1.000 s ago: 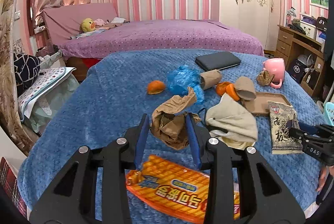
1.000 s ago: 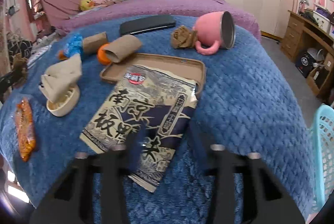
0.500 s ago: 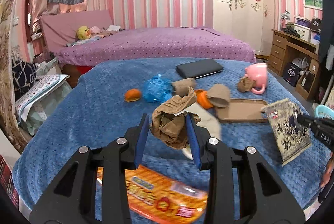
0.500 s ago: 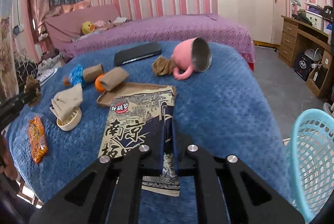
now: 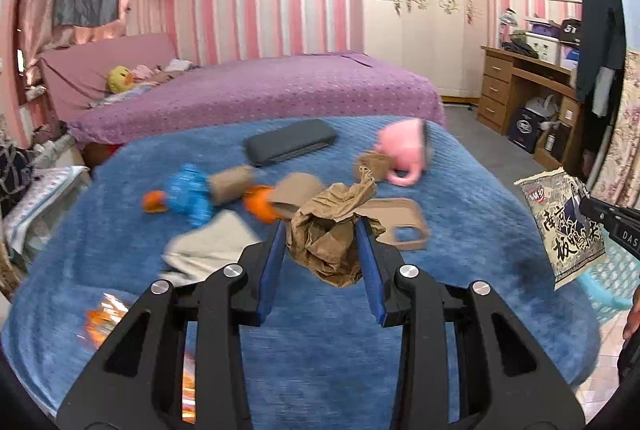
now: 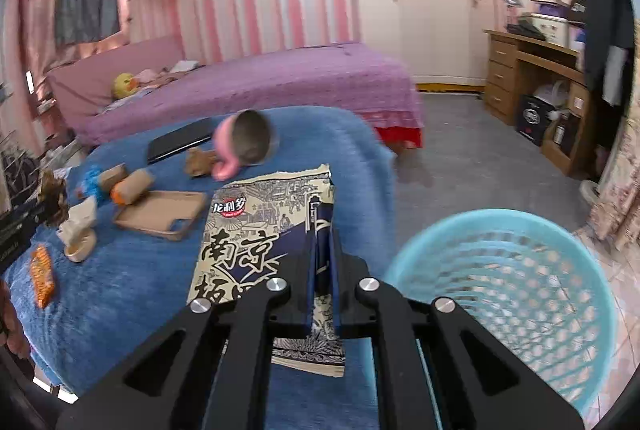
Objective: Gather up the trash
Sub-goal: 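Carry both items to the blue basket and open both tools to drop them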
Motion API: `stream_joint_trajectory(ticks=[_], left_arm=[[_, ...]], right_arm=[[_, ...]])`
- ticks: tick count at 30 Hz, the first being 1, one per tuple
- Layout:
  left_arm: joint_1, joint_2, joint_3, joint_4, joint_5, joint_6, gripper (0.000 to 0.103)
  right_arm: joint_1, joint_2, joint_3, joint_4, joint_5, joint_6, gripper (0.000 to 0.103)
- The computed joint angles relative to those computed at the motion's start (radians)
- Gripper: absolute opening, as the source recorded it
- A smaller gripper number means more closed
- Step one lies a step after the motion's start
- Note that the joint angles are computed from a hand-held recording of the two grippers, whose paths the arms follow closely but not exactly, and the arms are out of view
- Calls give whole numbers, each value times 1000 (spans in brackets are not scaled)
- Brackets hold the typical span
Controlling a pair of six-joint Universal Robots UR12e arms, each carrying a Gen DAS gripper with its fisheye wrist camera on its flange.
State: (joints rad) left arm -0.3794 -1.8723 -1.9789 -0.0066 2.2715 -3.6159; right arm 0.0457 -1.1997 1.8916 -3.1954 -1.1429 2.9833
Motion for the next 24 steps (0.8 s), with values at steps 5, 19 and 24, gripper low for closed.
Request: stream_joint_trajectory(ticks=[5, 19, 24], left_arm=[[-20, -61, 75, -1, -65, 11, 35], [-78, -238, 322, -24, -290, 125, 35], [-108, -298, 409, -61, -323, 178, 35]], right_arm=[[-49, 10, -7, -5, -53, 2, 7], [-141, 49, -36, 1, -231, -1, 7], [-164, 45, -25, -14, -249, 25, 7]])
